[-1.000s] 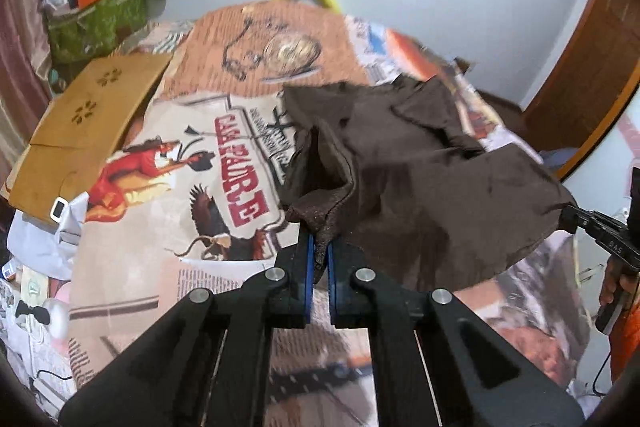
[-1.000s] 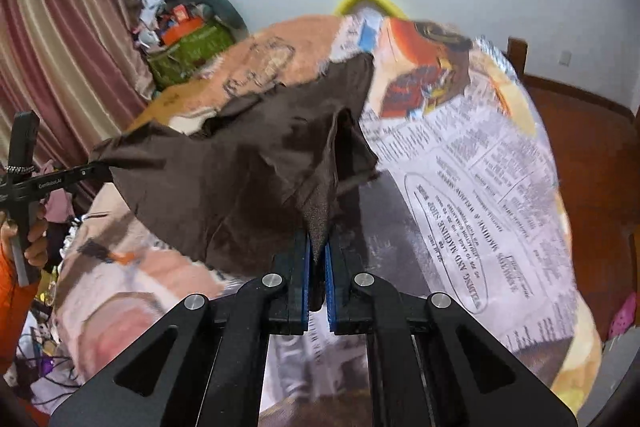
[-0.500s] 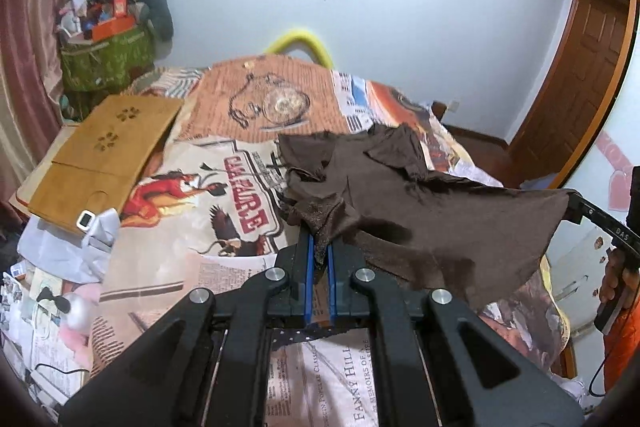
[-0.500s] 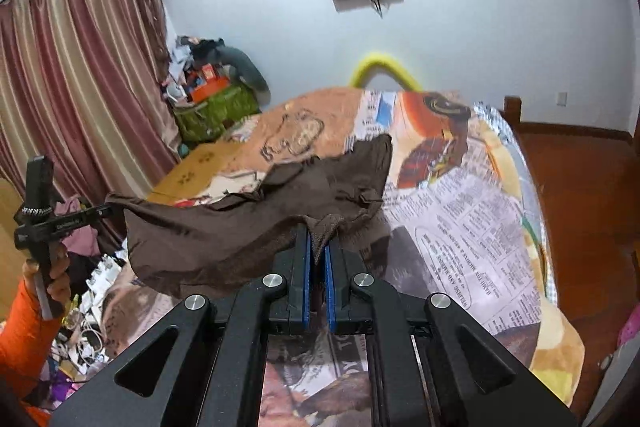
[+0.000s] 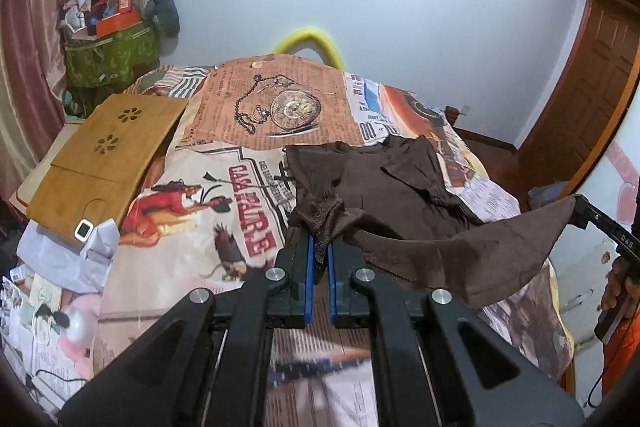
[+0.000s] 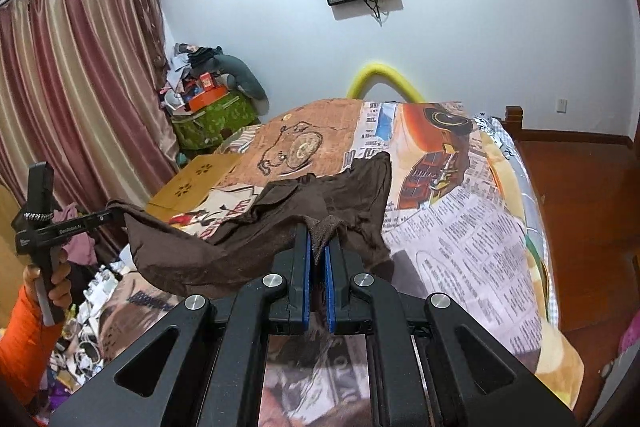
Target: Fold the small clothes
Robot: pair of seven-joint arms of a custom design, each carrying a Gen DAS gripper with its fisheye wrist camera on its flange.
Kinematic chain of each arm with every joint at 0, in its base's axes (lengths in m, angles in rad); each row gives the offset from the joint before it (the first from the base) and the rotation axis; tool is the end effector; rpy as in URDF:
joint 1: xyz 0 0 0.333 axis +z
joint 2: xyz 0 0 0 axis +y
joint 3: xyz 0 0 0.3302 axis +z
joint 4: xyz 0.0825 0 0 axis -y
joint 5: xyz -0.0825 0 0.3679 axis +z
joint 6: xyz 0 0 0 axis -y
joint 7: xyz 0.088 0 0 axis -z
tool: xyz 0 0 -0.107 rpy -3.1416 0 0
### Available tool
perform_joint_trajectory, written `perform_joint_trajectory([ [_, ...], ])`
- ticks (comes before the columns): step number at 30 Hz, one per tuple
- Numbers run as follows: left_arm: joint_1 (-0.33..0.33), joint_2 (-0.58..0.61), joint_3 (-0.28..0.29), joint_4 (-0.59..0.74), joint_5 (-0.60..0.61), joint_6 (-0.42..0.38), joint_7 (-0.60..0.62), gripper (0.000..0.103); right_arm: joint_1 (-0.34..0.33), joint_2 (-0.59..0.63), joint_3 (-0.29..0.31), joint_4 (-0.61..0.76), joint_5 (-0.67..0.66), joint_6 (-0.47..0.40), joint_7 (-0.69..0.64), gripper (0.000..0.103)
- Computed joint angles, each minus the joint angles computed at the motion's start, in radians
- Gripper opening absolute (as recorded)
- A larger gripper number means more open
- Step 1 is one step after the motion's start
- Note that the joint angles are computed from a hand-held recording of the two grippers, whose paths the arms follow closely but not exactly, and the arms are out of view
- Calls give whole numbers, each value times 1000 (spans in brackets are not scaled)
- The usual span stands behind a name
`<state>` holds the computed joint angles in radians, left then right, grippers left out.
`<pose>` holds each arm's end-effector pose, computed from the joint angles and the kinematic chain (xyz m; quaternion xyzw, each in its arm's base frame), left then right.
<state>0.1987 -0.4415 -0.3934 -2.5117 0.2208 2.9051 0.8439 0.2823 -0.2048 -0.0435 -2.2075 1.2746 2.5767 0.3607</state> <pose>0.4269 -0.1169 0.5371 -0.7364 0.5413 -0.3116 0.2601 0.4990 0.1033 0.5407 -0.7437 0.4387 -0.0822 0.4977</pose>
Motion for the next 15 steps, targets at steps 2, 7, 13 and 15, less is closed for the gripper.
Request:
perform_joint_trajectory([
  [2, 35, 54, -12, 45, 25, 0, -11, 5, 0, 39, 5, 35, -6, 10, 6, 5],
  [7, 85, 199, -10, 177, 143, -4, -71, 5, -16, 136, 31, 134, -28, 32, 33, 5],
  [13, 80, 377, 27, 343, 299, -31, -152, 5, -40, 253, 80, 263, -82, 80, 66, 5],
  [15, 65, 438, 51, 399, 336, -40, -175, 5, -48, 301, 99, 319, -102, 95, 82, 5],
])
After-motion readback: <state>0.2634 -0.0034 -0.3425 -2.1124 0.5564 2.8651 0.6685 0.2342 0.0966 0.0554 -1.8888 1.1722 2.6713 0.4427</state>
